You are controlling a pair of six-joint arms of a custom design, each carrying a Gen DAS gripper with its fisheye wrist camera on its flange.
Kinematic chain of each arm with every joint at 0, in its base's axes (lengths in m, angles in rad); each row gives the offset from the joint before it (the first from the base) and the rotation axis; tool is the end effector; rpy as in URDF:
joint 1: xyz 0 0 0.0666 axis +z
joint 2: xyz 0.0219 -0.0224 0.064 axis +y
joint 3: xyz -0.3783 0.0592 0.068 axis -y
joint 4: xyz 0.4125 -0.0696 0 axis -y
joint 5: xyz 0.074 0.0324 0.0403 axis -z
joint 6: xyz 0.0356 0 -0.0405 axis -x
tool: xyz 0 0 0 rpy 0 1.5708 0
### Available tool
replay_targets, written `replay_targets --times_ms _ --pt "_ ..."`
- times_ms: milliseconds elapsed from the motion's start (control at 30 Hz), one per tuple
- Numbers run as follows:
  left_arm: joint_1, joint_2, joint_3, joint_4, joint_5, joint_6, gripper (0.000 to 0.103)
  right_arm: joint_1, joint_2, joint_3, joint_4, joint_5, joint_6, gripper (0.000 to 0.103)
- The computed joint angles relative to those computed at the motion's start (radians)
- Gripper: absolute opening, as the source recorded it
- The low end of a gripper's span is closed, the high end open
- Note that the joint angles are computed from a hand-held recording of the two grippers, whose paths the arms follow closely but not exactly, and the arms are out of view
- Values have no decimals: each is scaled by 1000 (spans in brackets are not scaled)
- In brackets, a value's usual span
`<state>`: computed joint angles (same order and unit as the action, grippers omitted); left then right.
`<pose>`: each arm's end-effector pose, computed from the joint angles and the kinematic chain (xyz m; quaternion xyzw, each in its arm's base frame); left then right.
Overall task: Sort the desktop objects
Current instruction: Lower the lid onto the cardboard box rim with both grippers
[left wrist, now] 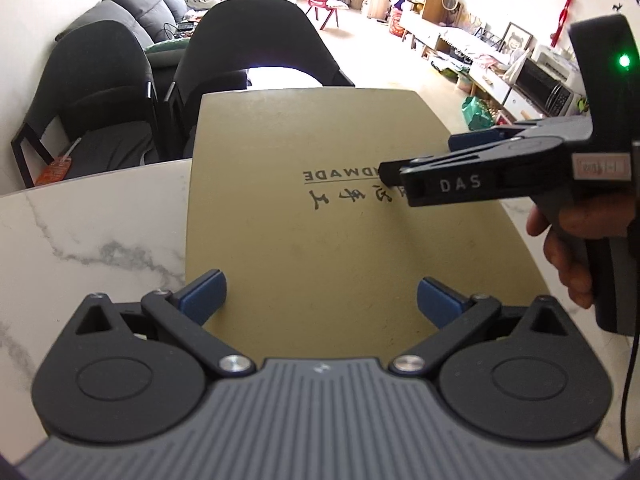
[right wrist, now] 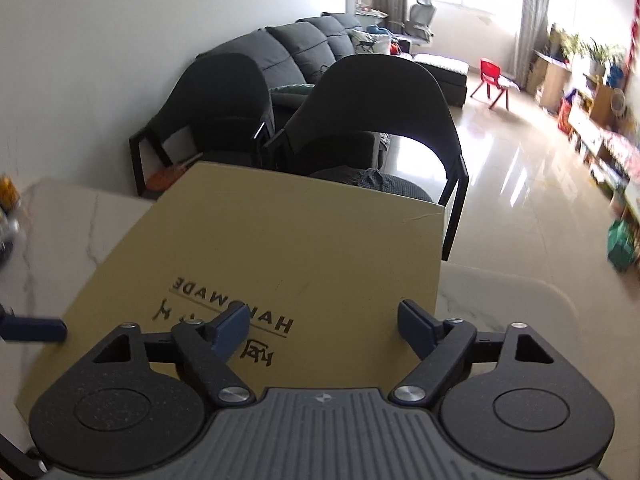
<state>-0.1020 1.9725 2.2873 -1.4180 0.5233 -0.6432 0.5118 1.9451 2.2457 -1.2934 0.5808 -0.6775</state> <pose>0.6664 -0.0865 0.4862 0.3979 0.8534 -0.1827 0.2829 0.5974 0.3127 0.4930 0.1573 0.9085 -0.0744 0.3799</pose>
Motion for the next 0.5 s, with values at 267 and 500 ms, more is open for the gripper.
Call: replay_targets --times_ms 267,500 --pt "-7 -44 -70 57 -31 -26 103 -6 -12 -29 4 -20 6 89" --pt "-7 -56 -93 69 -35 -66 103 2 44 62 -80 14 -67 89"
